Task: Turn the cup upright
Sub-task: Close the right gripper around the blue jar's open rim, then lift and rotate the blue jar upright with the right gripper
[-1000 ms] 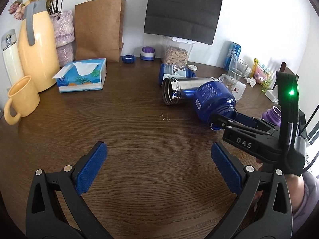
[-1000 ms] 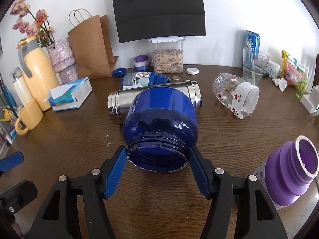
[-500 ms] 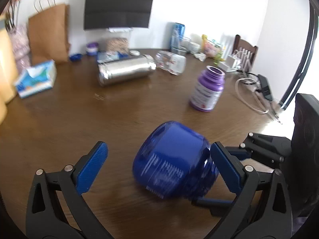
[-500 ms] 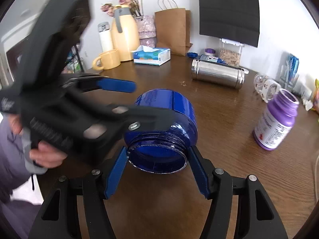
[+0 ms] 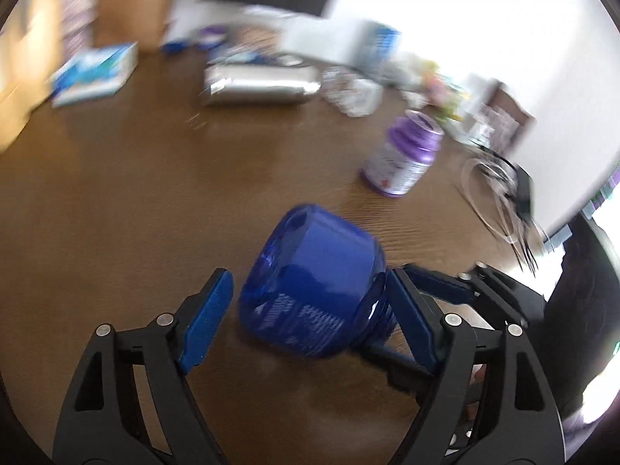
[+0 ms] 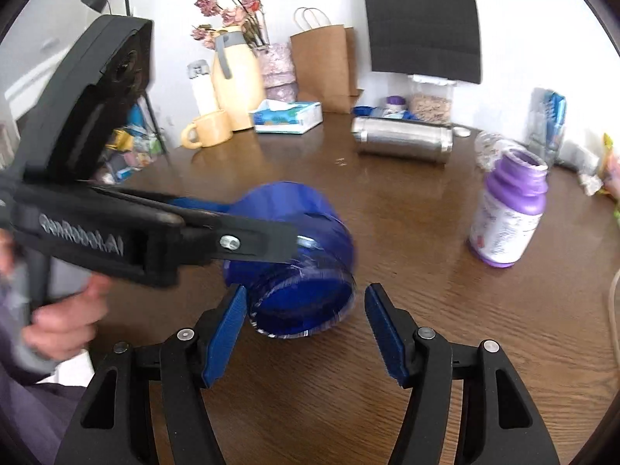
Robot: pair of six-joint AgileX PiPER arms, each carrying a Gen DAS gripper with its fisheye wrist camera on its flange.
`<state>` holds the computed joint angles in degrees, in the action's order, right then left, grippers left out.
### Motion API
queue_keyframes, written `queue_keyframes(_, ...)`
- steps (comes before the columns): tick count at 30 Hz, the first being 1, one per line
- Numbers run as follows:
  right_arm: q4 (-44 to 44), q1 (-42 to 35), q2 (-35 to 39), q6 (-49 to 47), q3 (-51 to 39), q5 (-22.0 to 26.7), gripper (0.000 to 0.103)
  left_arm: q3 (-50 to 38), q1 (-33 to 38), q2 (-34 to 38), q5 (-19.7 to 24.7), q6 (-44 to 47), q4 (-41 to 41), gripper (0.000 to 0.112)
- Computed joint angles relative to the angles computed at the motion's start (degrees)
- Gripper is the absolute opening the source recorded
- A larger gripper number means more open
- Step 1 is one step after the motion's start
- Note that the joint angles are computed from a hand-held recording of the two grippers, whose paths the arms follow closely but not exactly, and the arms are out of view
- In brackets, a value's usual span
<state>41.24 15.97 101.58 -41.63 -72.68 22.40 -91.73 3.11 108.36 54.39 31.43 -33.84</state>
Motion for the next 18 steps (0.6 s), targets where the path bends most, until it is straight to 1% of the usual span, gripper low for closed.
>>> queue_keyframes(1, -3.5, 0.2, -0.6, 3.3, 0.5, -1.4, 0.067, 0.0, -0.4, -0.3, 0.2, -1.2, 0.7, 0.078)
queue_keyframes(2, -4.8, 0.0, -0.9, 4.4, 1.0, -2.1, 0.067, 1.1, -0.4, -0.9, 0.2, -0.1, 0.0, 0.078)
queue_keyframes(5, 0.7, -2.4, -1.4, 0.8, 1.5, -0.4, 0.067, 3.8, -0.3, -2.3, 0.0, 3.5, -1.8, 0.078)
queue_keyframes(6, 1.7, -2.7, -1.7, 0.6, 2.1, -0.9, 0.067, 3.6, -0.4, -2.3, 0.9, 3.8, -1.5, 0.078)
queue_keyframes(9, 2.2, -3.8, -2.7, 1.3, 3.4, -1.0, 0.067, 1.5, 0.3, -1.5, 7.6, 4.7, -1.1, 0.079)
queue_keyframes(10, 2.8, -4.2, -3.1, 1.2, 3.8, -1.0, 0.067, 1.7, 0.5, -2.0, 8.5, 5.5, -0.6, 0.079)
queue_keyframes(11, 4.7, -4.8, -3.6, -0.4, 4.4, -0.8, 0.067, 3.1, 0.7, -3.7, 7.1, 6.3, 0.9, 0.083)
queue_keyframes(12, 8.4, -5.8, -4.6, -3.6, 5.6, -0.6, 0.067, 4.4, 0.6, -5.2, 4.8, 6.8, 2.3, 0.09)
queue_keyframes(13, 9.8, -6.3, -4.9, -4.7, 6.0, -0.5, 0.067, 6.0, 0.7, -7.0, 1.7, 8.6, 3.7, 0.093)
queue_keyframes(16, 14.1, -8.0, -5.6, -7.8, 6.9, 0.9, 0.067, 5.2, -0.2, -7.8, -2.9, 16.8, 4.5, 0.099)
queue_keyframes(17, 16.2, -8.6, -5.6, -9.4, 6.9, 1.9, 0.067, 2.9, -0.6, -6.6, -1.7, 21.8, 3.3, 0.103)
queue_keyframes(18, 17.3, -9.0, -5.5, -9.8, 6.9, 2.8, 0.067, -0.8, -1.4, -4.0, 1.8, 27.0, 2.5, 0.103)
